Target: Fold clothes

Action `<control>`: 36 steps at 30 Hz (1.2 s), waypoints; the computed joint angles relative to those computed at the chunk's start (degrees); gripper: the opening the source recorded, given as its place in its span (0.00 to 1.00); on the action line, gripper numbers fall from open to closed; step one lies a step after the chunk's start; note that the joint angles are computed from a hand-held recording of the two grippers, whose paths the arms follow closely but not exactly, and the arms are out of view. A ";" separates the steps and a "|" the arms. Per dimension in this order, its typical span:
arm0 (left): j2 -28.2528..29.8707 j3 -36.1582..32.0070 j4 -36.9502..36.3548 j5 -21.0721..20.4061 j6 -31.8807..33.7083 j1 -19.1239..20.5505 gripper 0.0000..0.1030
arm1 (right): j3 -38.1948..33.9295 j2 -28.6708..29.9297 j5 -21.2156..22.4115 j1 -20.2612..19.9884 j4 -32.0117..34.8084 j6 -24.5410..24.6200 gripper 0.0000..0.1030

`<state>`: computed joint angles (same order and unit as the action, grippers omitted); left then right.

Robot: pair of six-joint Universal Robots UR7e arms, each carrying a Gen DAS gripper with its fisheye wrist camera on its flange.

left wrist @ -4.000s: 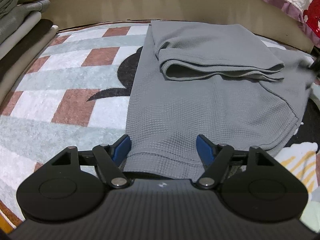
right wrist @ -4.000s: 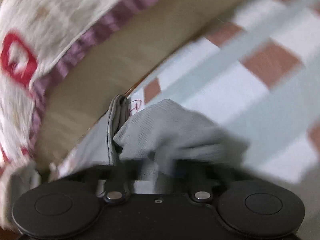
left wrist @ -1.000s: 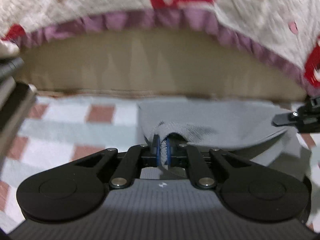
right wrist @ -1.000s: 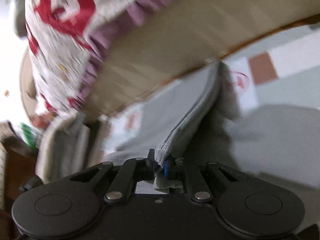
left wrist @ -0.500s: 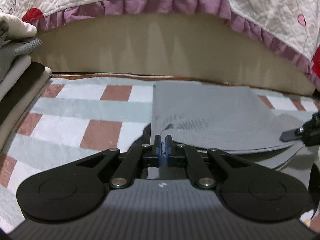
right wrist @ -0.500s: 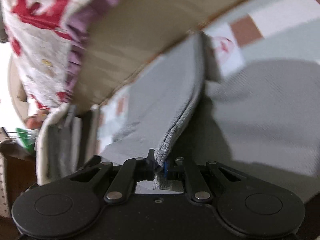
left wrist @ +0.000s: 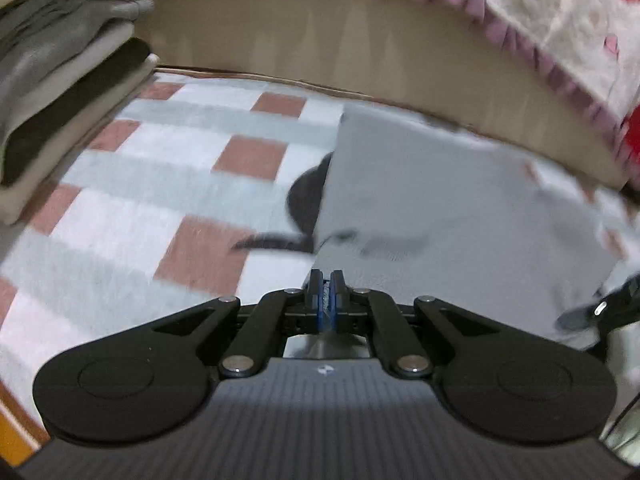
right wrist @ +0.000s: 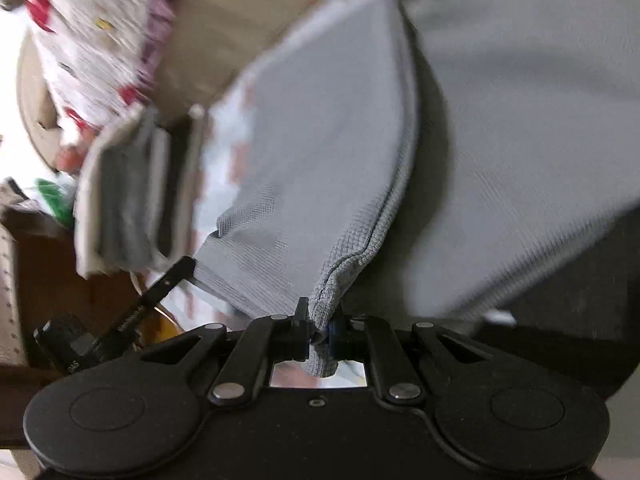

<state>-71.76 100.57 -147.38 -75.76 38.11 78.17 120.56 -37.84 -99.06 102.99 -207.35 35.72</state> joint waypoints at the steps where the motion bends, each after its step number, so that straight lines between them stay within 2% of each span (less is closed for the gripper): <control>1: -1.19 1.65 -2.21 -0.69 1.51 -0.36 0.02 | 0.62 0.22 1.07 -0.66 -1.27 0.95 0.10; 2: -2.34 3.18 -4.30 -1.43 2.92 -0.71 0.02 | 1.14 0.44 2.43 -1.21 -2.70 1.51 0.10; 5: -4.20 3.02 -6.29 -3.58 0.92 -1.37 0.02 | 1.99 1.15 8.37 -2.26 -7.78 0.96 0.10; 7: -4.34 1.87 -5.21 -3.21 -0.98 -0.93 0.02 | 2.20 1.90 12.72 -3.15 -9.83 0.84 0.10; 8: -3.93 1.09 -3.69 -1.70 -1.15 -0.73 0.03 | 1.96 2.35 14.38 -3.53 -9.68 1.04 0.10; 10: -2.98 2.15 -5.67 5.44 -1.15 -0.82 0.02 | 1.38 2.22 14.27 -3.59 -6.62 0.80 0.10; 11: -2.41 2.27 -6.19 7.82 -0.96 -0.50 0.04 | 0.78 1.87 12.02 -2.93 -3.50 -0.36 0.10; 13: -2.54 0.90 -1.99 6.73 -4.19 -0.44 0.21 | -0.84 1.00 6.24 -0.97 3.89 -3.30 0.14; 14: -2.56 0.01 0.27 5.64 -5.62 -0.22 0.21 | -1.64 0.58 3.67 0.00 7.28 -4.58 0.15; 15: -2.55 -0.89 2.48 4.51 -7.01 0.00 0.24 | -2.04 0.12 2.43 0.63 9.48 -5.36 0.17; 16: -2.50 -1.83 4.66 3.36 -8.36 0.22 0.32 | -2.25 -0.30 1.58 1.15 11.05 -5.97 0.23; 17: -2.43 -2.26 5.52 2.06 -9.08 0.50 0.35 | -2.00 -0.68 1.49 1.43 11.33 -6.27 0.26; 19: -3.73 0.06 1.46 -2.46 -5.34 -0.41 0.48 | -2.23 -1.05 0.33 2.22 10.78 -6.04 0.40; 20: -4.24 1.25 -0.76 -4.75 -3.42 -0.83 0.50 | -1.07 -1.42 -1.43 2.67 7.70 -6.05 0.43; 21: -4.16 2.41 -0.57 -5.00 -2.60 -1.32 0.53 | 0.49 -1.75 -4.51 3.42 3.05 -5.70 0.48; 23: -3.84 4.53 -0.03 -5.46 -0.99 -2.33 0.54 | 3.59 -1.80 -13.01 5.39 -7.56 -4.23 0.54; 24: -3.60 5.53 0.24 -5.67 -0.20 -2.85 0.54 | 4.76 -1.51 -17.61 6.40 -12.58 -3.51 0.61; 26: -2.96 7.35 0.75 -6.06 1.33 -3.91 0.54 | 6.41 -0.20 -27.99 8.38 -20.99 -0.83 0.62; 28: -1.34 7.31 -0.19 -6.65 1.83 -4.82 0.54 | 7.02 0.92 -38.31 9.64 -24.80 2.27 0.62; 29: -0.51 7.25 -0.65 -6.94 2.09 -5.27 0.54 | 7.42 1.00 -40.93 9.41 -24.26 4.94 0.62; 31: 0.13 6.98 0.79 -7.66 2.75 -6.18 0.54 | 9.13 1.10 -40.19 7.70 -24.59 8.69 0.62; 33: -0.20 6.87 4.31 -8.37 3.45 -6.85 0.54 | 10.29 2.35 -36.62 5.77 -27.43 11.39 0.62; 34: -0.53 7.21 5.31 -8.53 3.97 -6.98 0.54 | 10.37 3.23 -34.78 4.91 -29.19 11.91 0.62; 36: -1.66 9.07 5.00 -9.34 7.07 -6.58 0.54 | 9.51 4.91 -32.57 3.71 -32.94 9.90 0.62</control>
